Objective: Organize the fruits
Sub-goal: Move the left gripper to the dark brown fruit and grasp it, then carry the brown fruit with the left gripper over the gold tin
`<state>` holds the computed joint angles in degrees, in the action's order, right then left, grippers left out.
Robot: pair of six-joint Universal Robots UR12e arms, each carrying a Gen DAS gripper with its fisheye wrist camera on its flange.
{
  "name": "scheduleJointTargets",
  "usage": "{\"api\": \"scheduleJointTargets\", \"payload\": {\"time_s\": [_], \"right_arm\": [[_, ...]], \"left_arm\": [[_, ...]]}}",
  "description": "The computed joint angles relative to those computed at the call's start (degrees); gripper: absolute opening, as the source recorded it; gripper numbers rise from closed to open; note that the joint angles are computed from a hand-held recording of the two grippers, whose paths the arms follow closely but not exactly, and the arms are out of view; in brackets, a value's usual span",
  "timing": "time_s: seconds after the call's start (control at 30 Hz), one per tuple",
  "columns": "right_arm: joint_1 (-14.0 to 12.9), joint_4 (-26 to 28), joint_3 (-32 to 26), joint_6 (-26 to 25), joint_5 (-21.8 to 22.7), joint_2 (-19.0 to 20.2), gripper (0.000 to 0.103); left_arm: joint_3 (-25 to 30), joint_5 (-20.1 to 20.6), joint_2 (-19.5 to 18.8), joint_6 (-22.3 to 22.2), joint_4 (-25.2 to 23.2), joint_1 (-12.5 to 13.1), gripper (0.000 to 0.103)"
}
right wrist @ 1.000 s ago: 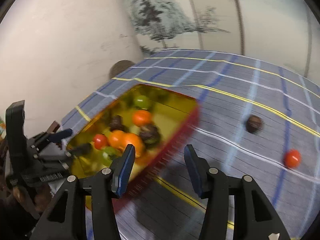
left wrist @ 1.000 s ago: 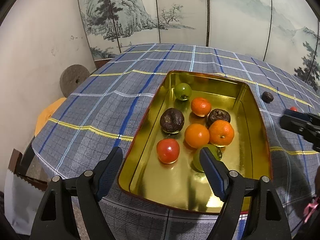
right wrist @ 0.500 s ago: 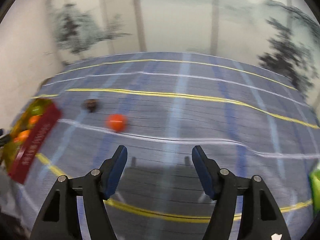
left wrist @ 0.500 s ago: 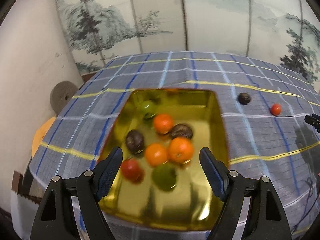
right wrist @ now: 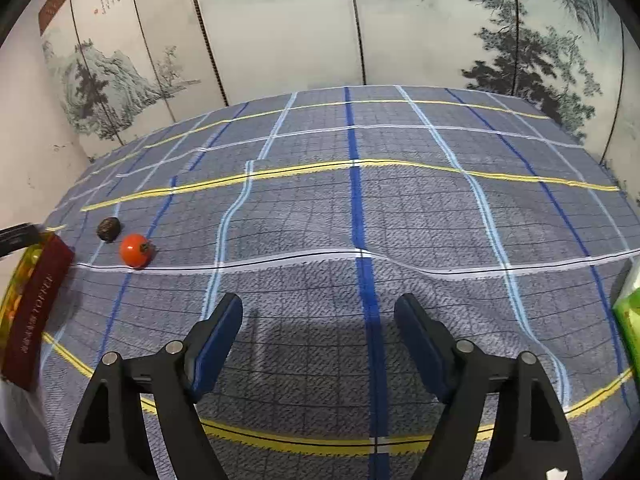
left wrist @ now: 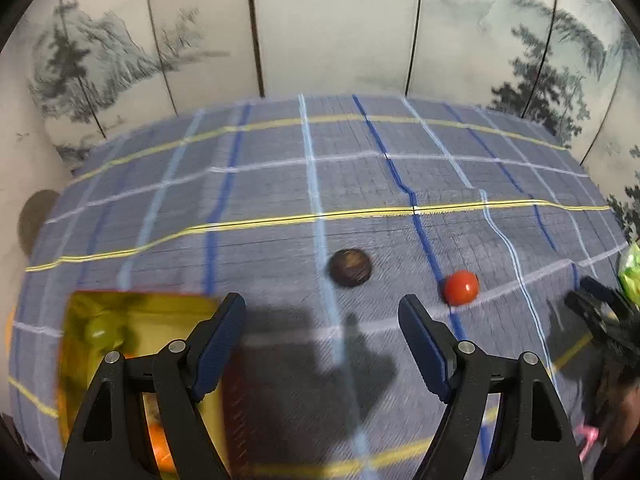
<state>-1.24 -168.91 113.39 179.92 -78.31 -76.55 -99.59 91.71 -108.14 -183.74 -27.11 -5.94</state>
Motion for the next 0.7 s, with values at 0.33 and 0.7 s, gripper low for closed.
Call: {"api": "scheduleJointTargets", "payload": {"time_s": [0.33,0.7], "right_arm": [[-1.56,-2.99,1.36,1.67,6.43,-0.34,0.077],[-1.81,-2.73,1.44,1.54,7.75,-0.34,0.078]], "left_arm": [[7.20,3.48,-7.29,-3.46,-6.22,-0.81,0.072],[2.54,1.35,-4.65,-3.19,1.46,-2.26,0.036]]}}
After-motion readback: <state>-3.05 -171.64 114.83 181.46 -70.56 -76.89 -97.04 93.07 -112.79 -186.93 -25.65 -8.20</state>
